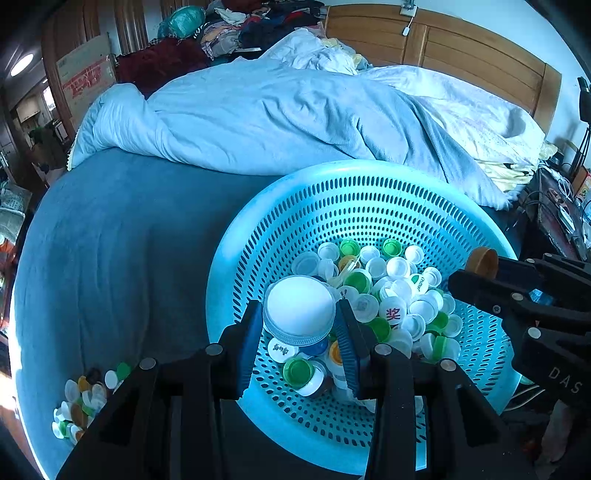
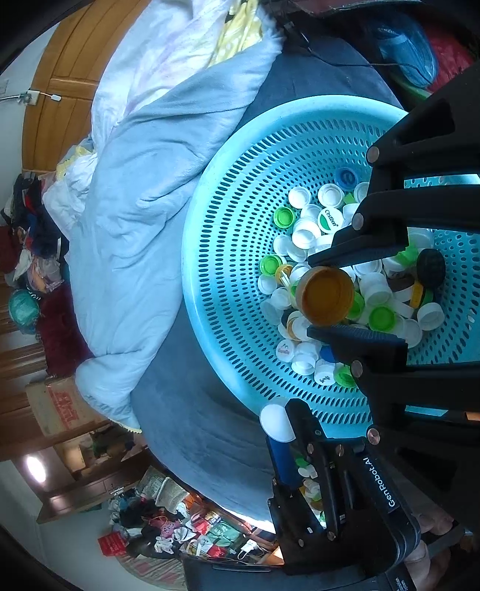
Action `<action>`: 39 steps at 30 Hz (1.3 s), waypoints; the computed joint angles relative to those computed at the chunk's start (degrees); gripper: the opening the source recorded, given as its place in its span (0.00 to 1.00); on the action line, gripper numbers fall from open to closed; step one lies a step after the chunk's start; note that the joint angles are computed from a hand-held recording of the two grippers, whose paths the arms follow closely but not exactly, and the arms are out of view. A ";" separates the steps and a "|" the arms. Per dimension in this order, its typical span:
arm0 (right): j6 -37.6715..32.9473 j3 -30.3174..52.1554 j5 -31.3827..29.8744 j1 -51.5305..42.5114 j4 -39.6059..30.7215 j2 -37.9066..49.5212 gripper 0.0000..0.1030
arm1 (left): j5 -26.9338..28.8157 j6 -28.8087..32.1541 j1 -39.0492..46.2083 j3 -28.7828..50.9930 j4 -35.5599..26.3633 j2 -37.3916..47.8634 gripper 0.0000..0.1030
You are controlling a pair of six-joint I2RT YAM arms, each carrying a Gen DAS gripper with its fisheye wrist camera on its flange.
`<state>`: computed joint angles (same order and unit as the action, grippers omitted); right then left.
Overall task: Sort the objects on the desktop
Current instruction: 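Carry both caps over the blue colander and open both tools to drop them, then move both tools back to the cap pile and grasp a white QR-printed cap with the left tool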
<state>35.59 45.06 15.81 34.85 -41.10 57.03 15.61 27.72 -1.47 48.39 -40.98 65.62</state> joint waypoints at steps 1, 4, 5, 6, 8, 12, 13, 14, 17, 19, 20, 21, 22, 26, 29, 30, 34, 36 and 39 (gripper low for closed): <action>0.00 -0.06 0.02 0.00 0.12 0.14 0.33 | 0.01 0.05 0.19 -0.06 0.11 0.20 0.33; -0.11 -0.47 -0.12 -0.14 0.60 0.36 0.41 | -0.22 0.12 0.50 -0.51 0.70 0.55 0.33; 0.08 -0.48 0.24 0.08 0.62 0.47 0.52 | -0.36 -0.02 0.49 -0.88 1.14 0.40 0.34; 0.28 -0.61 0.73 0.35 0.69 0.30 0.57 | -0.50 0.01 0.58 -1.07 1.40 0.30 0.34; 0.43 -0.57 1.39 0.69 0.66 0.13 0.64 | -1.16 -0.05 0.29 -1.59 1.83 -0.07 0.34; 0.59 -0.16 1.68 1.25 0.38 0.42 0.64 | -0.93 0.25 0.42 -1.87 1.84 -0.84 0.34; 0.52 -0.12 1.55 1.25 0.38 0.39 0.64 | -0.80 0.34 0.50 -1.89 1.72 -1.13 0.34; 0.79 -0.01 1.72 1.64 0.29 0.47 0.64 | -0.78 0.48 0.58 -1.99 1.66 -1.58 0.34; 1.26 0.69 2.33 2.71 -0.10 0.92 0.64 | -0.64 0.73 0.92 -1.89 1.49 -2.40 0.34; 1.98 1.28 3.02 3.77 -0.56 1.17 0.65 | -0.45 1.08 1.59 -1.70 1.36 -2.91 0.36; 2.12 1.52 3.19 4.05 -0.69 1.27 0.65 | -0.39 1.15 1.93 -1.69 1.41 -3.28 0.38; 2.30 1.86 3.60 4.53 -0.91 1.38 0.66 | -0.32 1.16 2.22 -1.67 1.50 -3.58 0.43; 2.42 2.10 4.06 4.97 -0.94 1.58 0.68 | 0.00 1.45 2.72 -1.75 1.54 -3.97 0.46; 3.13 3.24 5.39 6.52 -1.78 2.11 0.72 | 1.29 2.21 4.52 -1.32 1.26 -4.72 0.49; 3.61 4.35 6.22 7.64 -2.47 2.68 0.72 | 1.86 2.62 5.37 -1.13 0.89 -5.41 0.49; 3.79 4.74 6.46 8.06 -2.65 2.87 0.72 | 2.13 2.89 5.72 -1.13 0.72 -5.78 0.49; 4.48 6.13 7.56 9.76 -3.40 3.80 0.73 | 4.04 4.71 8.49 -0.48 -0.26 -7.28 0.49; 4.91 6.91 8.08 10.66 -3.71 4.35 0.73 | 5.06 5.33 10.08 0.03 -0.60 -7.91 0.49; 5.48 8.21 9.10 12.18 -4.37 5.32 0.73 | 6.91 6.38 12.76 0.76 -1.06 -9.32 0.49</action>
